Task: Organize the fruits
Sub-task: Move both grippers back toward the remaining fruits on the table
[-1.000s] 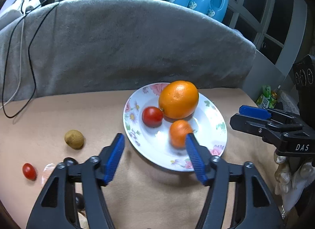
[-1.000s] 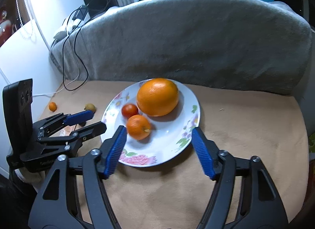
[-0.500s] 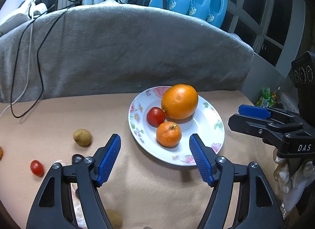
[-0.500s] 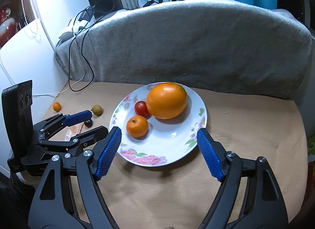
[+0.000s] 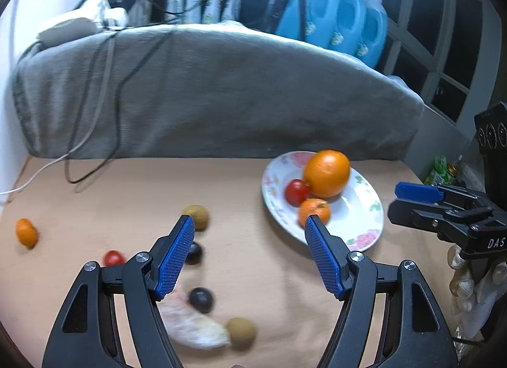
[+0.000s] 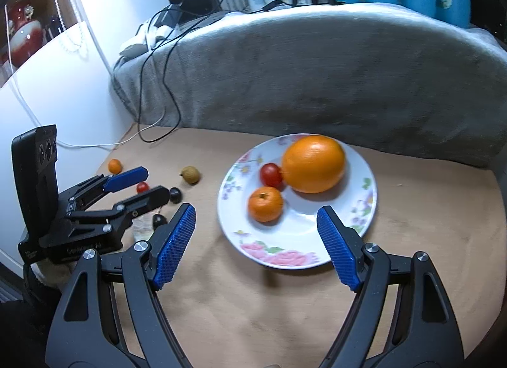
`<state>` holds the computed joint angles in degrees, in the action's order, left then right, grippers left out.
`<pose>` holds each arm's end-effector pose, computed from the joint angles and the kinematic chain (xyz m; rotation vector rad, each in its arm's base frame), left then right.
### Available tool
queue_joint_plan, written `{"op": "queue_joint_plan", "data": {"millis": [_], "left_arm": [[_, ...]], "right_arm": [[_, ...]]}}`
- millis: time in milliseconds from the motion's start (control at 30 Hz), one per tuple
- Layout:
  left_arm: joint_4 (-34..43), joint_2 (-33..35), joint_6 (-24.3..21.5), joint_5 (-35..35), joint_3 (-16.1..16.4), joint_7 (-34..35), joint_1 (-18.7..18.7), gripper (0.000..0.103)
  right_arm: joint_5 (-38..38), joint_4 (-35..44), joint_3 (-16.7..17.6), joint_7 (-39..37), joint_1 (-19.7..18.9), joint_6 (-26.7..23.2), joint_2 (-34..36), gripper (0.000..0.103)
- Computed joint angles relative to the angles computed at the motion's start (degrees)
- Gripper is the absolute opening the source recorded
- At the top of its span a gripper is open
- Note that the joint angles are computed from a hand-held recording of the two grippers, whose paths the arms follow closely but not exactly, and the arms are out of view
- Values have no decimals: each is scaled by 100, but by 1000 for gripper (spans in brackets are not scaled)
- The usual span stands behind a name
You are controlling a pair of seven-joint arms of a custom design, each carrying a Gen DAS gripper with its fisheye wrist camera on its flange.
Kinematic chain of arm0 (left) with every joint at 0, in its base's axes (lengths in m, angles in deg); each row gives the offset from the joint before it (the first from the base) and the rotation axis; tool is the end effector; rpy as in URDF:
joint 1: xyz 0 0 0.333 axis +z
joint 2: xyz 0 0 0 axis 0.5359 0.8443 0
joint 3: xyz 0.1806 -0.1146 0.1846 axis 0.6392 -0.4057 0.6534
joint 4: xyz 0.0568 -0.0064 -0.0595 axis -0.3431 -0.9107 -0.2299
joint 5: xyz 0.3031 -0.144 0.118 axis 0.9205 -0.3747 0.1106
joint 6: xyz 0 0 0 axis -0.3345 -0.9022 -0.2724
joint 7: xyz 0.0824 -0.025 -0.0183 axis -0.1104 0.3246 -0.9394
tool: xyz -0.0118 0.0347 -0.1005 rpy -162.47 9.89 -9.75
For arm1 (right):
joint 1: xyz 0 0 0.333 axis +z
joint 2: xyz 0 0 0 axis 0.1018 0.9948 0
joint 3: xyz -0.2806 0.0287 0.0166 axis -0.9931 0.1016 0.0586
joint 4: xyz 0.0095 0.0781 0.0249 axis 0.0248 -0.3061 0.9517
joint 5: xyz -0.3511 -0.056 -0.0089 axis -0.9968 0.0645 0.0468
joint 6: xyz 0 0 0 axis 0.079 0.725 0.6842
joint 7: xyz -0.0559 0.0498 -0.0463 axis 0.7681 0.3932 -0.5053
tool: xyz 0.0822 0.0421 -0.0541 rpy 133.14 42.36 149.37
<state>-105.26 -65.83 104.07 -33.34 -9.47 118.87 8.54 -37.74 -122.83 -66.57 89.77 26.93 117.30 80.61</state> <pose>0.4582 -0.0829 0.4887 -1.6703 1.8860 -1.0786 0.4862 0.2287 0.5314 -1.9350 1.3457 -0.2575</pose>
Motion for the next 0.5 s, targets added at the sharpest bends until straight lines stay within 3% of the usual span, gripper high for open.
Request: {"op": "queue_joint_plan", "data": {"millis": [500], "left_arm": [[-474, -345, 7, 851, 188, -664, 731, 72]], "right_arm": [[0, 622, 205, -372, 287, -440, 466, 82]]}}
